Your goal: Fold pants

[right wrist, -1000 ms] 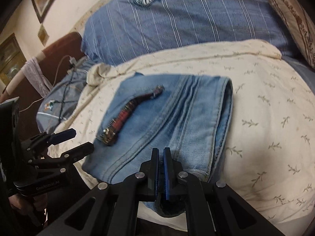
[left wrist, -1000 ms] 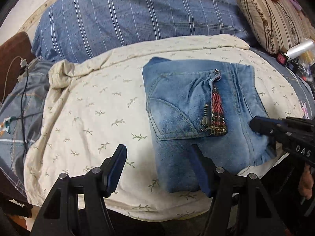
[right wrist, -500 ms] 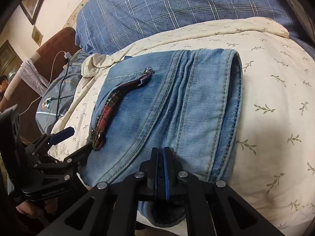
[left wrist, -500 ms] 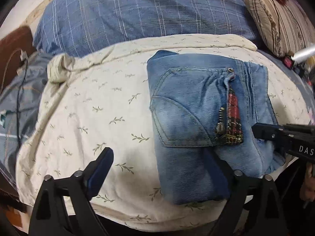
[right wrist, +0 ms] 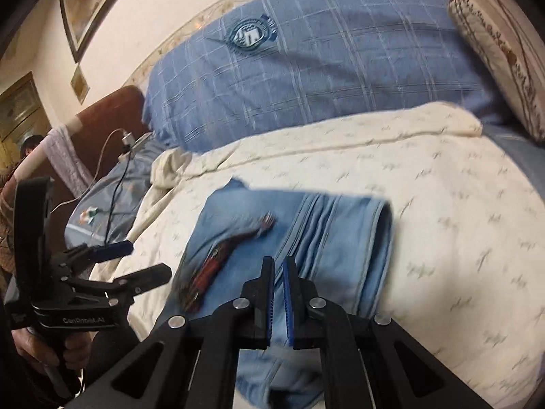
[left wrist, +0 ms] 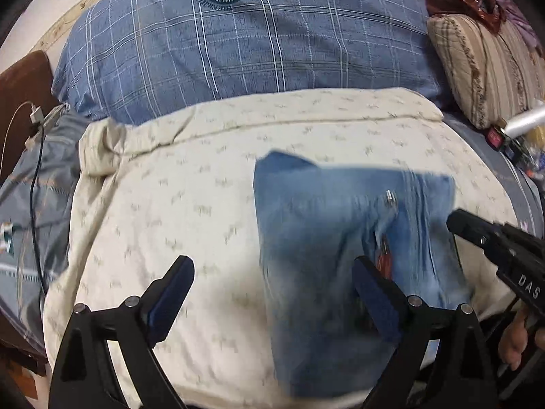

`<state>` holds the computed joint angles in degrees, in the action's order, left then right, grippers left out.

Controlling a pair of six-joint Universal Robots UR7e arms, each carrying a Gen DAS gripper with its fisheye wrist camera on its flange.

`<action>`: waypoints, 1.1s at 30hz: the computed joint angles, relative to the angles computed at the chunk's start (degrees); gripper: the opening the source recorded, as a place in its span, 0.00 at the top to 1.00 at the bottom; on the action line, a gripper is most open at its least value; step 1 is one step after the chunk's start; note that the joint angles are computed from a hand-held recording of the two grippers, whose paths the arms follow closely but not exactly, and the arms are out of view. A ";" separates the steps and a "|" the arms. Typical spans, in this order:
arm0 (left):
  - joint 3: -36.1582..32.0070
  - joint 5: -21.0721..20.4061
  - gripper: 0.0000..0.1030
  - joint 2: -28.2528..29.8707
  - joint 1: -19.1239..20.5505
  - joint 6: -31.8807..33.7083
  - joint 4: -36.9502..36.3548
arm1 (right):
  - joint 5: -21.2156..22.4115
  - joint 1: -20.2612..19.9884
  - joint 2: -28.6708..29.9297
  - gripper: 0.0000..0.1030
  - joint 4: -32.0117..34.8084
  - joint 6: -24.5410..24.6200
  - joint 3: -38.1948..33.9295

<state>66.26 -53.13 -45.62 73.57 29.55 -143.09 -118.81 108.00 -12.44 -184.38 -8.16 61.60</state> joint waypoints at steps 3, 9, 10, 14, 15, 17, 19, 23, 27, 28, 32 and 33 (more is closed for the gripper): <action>-6.78 -0.03 0.09 4.22 0.16 -1.43 4.23 | 0.81 -0.98 0.87 0.93 3.40 2.61 -3.76; -17.81 2.15 0.09 11.66 0.99 -5.95 13.66 | 2.21 -3.22 1.91 0.93 13.00 9.95 -8.48; -19.14 2.18 0.09 12.58 1.28 -7.10 15.10 | 3.04 -3.89 1.75 0.93 14.77 12.33 -8.65; -20.02 2.11 0.07 13.90 1.64 -6.42 14.59 | 4.50 -4.92 2.32 0.93 18.30 13.79 -10.32; -20.79 2.45 0.07 14.50 1.64 -6.16 15.15 | 4.53 -5.06 2.74 0.93 18.92 13.63 -11.00; -22.44 2.81 0.03 15.59 1.72 -6.72 16.01 | 4.79 -5.21 2.98 0.93 19.31 13.51 -11.43; -24.06 2.62 0.02 15.95 1.78 -8.74 18.57 | 5.42 -5.36 2.98 0.93 20.31 13.87 -11.77; -19.47 0.83 0.03 12.30 1.60 -8.45 16.56 | 5.51 -4.98 2.04 0.93 18.80 13.39 -10.05; -10.21 -0.58 0.03 6.20 1.33 -6.30 8.31 | 4.54 -3.33 1.62 0.93 11.92 6.61 -7.67; -8.01 -0.59 0.03 4.74 1.22 -6.01 6.60 | 4.81 -2.83 1.55 0.93 9.44 4.18 -6.83; -0.06 -0.18 0.03 -0.49 0.78 -4.78 2.13 | 4.61 -1.59 1.40 0.93 6.63 0.16 -5.14; 2.18 0.23 0.03 -1.85 0.65 -4.37 1.32 | 4.34 -1.37 1.13 0.93 6.67 0.17 -4.45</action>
<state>68.44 -52.91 -47.47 74.22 25.17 -141.77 -114.47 106.63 -11.31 -177.71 -7.99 57.15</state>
